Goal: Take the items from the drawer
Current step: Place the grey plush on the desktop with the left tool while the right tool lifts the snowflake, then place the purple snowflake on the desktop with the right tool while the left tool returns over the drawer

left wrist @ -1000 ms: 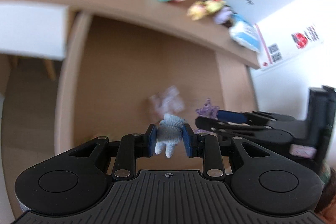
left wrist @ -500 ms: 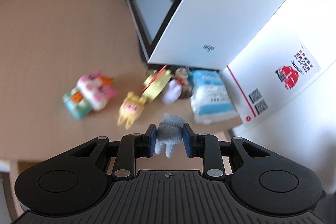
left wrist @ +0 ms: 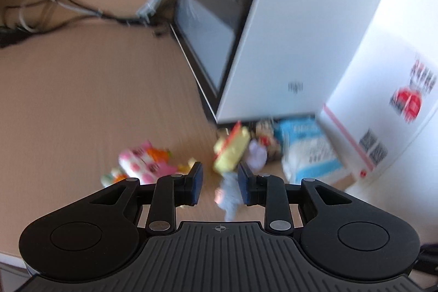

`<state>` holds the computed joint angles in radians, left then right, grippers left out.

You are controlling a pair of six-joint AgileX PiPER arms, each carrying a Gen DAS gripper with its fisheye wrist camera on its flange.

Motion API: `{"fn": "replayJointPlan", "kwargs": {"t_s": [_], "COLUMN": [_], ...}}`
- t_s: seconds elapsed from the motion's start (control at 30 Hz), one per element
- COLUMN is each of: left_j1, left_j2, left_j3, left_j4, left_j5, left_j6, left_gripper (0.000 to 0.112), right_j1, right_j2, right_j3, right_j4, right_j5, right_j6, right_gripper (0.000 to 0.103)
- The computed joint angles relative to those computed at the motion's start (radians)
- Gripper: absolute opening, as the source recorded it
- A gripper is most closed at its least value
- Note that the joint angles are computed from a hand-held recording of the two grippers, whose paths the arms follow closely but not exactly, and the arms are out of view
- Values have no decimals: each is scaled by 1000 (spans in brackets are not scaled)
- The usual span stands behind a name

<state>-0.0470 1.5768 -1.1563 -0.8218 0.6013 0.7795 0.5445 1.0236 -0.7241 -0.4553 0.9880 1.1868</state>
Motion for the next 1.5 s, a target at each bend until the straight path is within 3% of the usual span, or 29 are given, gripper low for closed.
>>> {"fn": "replayJointPlan", "kwargs": {"t_s": [0.13,0.4,0.57,0.77,0.8,0.9,0.97,1.2,1.4,1.5], "left_j1": [108,344,484,649,673,715,697,552,358,269], "left_j2": [-82,-197,-255,-272,-274,-272,-264,-250,-187,-142], "left_j3": [48,182,261,299,305,315,317,311,220,183], "left_j4": [-97,-39,56,61,61,58,64,120,368,491], "left_j5": [89,344,430,531,544,571,568,532,484,481], "left_j6": [58,102,145,235,252,287,278,293,211,130], "left_gripper": [30,30,30,30,30,30,30,30,30,30], "right_j1": [-46,-142,-191,-241,-246,-236,-224,-104,-40,-30], "right_j2": [-2,58,150,283,307,358,342,270,174,142], "right_j3": [16,-39,-179,-317,-329,-365,-337,-200,-81,-25], "right_j4": [30,77,21,-147,-173,-182,-144,-105,-26,31], "right_j5": [-34,-105,-125,-186,-198,-162,-180,-116,-76,-100], "right_j6": [-38,-155,-240,-278,-277,-259,-255,-155,-83,-58], "right_gripper": [53,53,53,53,54,74,81,84,89,90]}}
